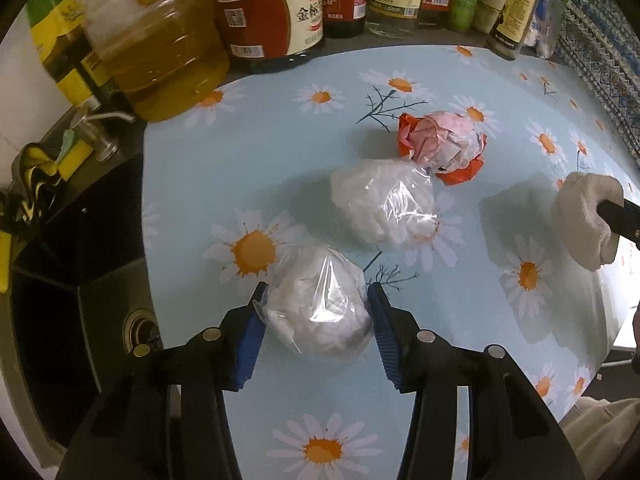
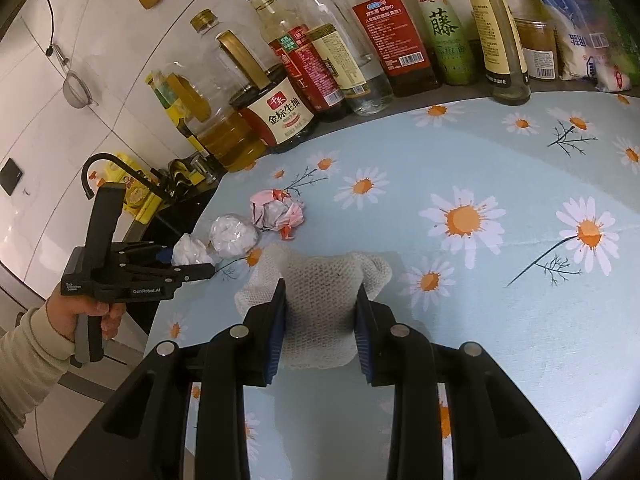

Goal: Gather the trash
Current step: 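Carry the cloth and tissue bundle down over the bin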

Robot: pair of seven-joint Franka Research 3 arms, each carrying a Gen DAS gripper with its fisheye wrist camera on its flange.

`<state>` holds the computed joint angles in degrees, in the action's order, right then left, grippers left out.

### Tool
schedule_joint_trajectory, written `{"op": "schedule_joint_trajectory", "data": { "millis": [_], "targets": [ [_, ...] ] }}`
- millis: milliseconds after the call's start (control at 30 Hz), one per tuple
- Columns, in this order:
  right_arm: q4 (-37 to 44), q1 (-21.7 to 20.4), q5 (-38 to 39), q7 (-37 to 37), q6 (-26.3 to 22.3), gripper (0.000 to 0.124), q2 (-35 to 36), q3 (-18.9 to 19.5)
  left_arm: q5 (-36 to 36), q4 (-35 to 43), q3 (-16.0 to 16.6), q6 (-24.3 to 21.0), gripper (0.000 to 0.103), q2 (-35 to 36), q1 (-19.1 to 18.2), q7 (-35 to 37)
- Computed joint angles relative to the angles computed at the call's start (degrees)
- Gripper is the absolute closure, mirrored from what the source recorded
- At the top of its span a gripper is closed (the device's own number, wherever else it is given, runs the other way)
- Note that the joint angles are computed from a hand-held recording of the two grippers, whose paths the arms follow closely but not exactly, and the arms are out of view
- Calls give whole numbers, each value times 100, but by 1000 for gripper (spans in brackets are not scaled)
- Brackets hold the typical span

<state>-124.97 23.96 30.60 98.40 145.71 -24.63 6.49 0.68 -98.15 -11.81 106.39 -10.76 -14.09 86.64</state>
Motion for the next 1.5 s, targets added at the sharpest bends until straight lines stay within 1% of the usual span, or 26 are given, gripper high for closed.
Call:
{"op": "schedule_joint_trajectory", "data": {
  "millis": [200,500,633,900,1200,1300,1500],
  "targets": [
    [47,-25,-151,129,-125,92,-24,79,-236,-144,21,86,55,-235,-39,-87],
    [229,-61,-600,513,-278,92,-152,300,-708,-663,141,399,55,-946,-158,-331],
    [287,-80,-869,720,-335,92,-256,435,-627,-853,128,577,55,-1274,-225,-361],
    [320,-68,-1290,1298,-329,92,-534,740,-788,-1220,277,877,55,-1884,-383,-410],
    [324,-59,-1737,2118,-405,92,-866,1146,-1084,-1881,436,1040,55,-2706,-664,-444],
    [325,-50,-1849,2468,-477,92,-966,1301,-1206,-2180,501,1125,55,-3022,-720,-569],
    [323,-39,-2097,3135,-620,92,-1125,1604,-1423,-2692,676,1047,55,-3598,-941,-562]
  ]
}}
